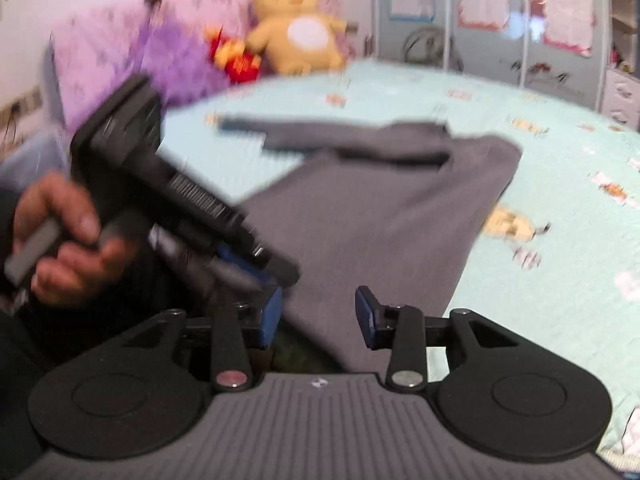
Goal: Fold clothes
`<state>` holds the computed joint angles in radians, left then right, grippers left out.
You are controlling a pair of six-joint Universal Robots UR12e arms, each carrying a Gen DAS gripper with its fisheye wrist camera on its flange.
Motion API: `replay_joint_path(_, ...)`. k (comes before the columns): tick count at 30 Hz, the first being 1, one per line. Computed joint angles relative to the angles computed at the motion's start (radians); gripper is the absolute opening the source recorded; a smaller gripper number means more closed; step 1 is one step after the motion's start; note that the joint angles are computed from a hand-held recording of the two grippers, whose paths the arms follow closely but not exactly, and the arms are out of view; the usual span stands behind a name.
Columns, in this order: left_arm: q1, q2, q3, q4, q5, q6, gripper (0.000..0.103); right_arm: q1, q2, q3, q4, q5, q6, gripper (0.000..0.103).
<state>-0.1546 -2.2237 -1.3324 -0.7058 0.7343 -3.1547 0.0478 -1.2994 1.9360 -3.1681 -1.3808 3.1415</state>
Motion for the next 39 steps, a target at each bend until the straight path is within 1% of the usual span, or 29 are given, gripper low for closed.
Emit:
replay_joint_path(1,0.000,-0.002,0.001,0.017,0.010,-0.010,0.037,-0.005,0.004,-0.003,-0.025,0.005,0.029,0.041)
replay_joint_path(4,-0.001,-0.004,0.003,0.047,0.044,-0.053,0.037,-0.014,0.050,-0.037,-0.054,0.006,0.133,0.041)
replay_joint_path(6,0.002,-0.003,-0.002,0.057,0.053,-0.073,0.037,-0.007,0.078,-0.063,-0.012,-0.019,0.136,0.041)
replay_joint_path(8,0.007,0.000,-0.007,0.064,0.063,-0.085,0.037,-0.001,0.096,-0.096,0.115,-0.028,0.122,0.041)
replay_joint_path(9,0.010,0.001,-0.010,0.072,0.064,-0.094,0.037,0.000,0.106,-0.106,0.151,-0.027,0.120,0.041)
replay_joint_path(11,0.018,-0.003,-0.011,0.090,0.065,-0.120,0.037,-0.001,0.100,-0.095,0.121,-0.021,0.146,0.041)
replay_joint_path(13,0.024,-0.013,-0.002,0.110,0.069,-0.156,0.037,-0.005,0.098,-0.091,0.050,-0.020,0.155,0.041)
replay_joint_path(14,0.026,-0.018,0.003,0.121,0.074,-0.178,0.037,-0.005,0.106,-0.099,0.026,-0.034,0.152,0.041)
replay_joint_path(16,0.028,-0.028,0.015,0.170,0.091,-0.232,0.037,-0.006,0.122,-0.117,-0.018,-0.059,0.147,0.042)
replay_joint_path(17,0.032,-0.034,0.022,0.204,0.101,-0.265,0.039,-0.011,0.127,-0.129,-0.004,-0.055,0.158,0.042)
replay_joint_path(19,0.040,-0.047,0.038,0.273,0.125,-0.332,0.052,-0.013,0.141,-0.148,0.026,-0.054,0.190,0.042)
replay_joint_path(20,0.045,-0.055,0.047,0.309,0.152,-0.378,0.062,-0.011,0.144,-0.146,0.026,-0.046,0.201,0.042)
replay_joint_path(21,0.050,-0.063,0.056,0.337,0.181,-0.426,0.065,-0.010,0.147,-0.145,0.027,-0.038,0.212,0.042)
replay_joint_path(24,0.068,-0.100,0.103,0.382,0.234,-0.585,0.068,-0.007,0.156,-0.142,0.027,-0.015,0.244,0.042)
replay_joint_path(25,0.073,-0.114,0.122,0.387,0.250,-0.634,0.069,-0.006,0.156,-0.140,0.031,-0.013,0.251,0.042)
replay_joint_path(27,0.081,-0.141,0.162,0.376,0.272,-0.707,0.070,-0.005,0.159,-0.144,0.039,-0.013,0.268,0.042)
replay_joint_path(31,0.085,-0.200,0.251,0.350,0.281,-0.809,0.070,-0.007,0.152,-0.144,0.055,-0.029,0.284,0.044)
replay_joint_path(33,0.086,-0.234,0.302,0.335,0.273,-0.866,0.070,-0.008,0.152,-0.151,0.069,-0.032,0.286,0.047)
replay_joint_path(35,0.085,-0.266,0.349,0.318,0.267,-0.924,0.070,-0.008,0.156,-0.160,0.082,-0.035,0.280,0.047)
replay_joint_path(39,0.085,-0.320,0.431,0.323,0.255,-1.051,0.070,-0.008,0.161,-0.178,0.116,-0.038,0.258,0.048)
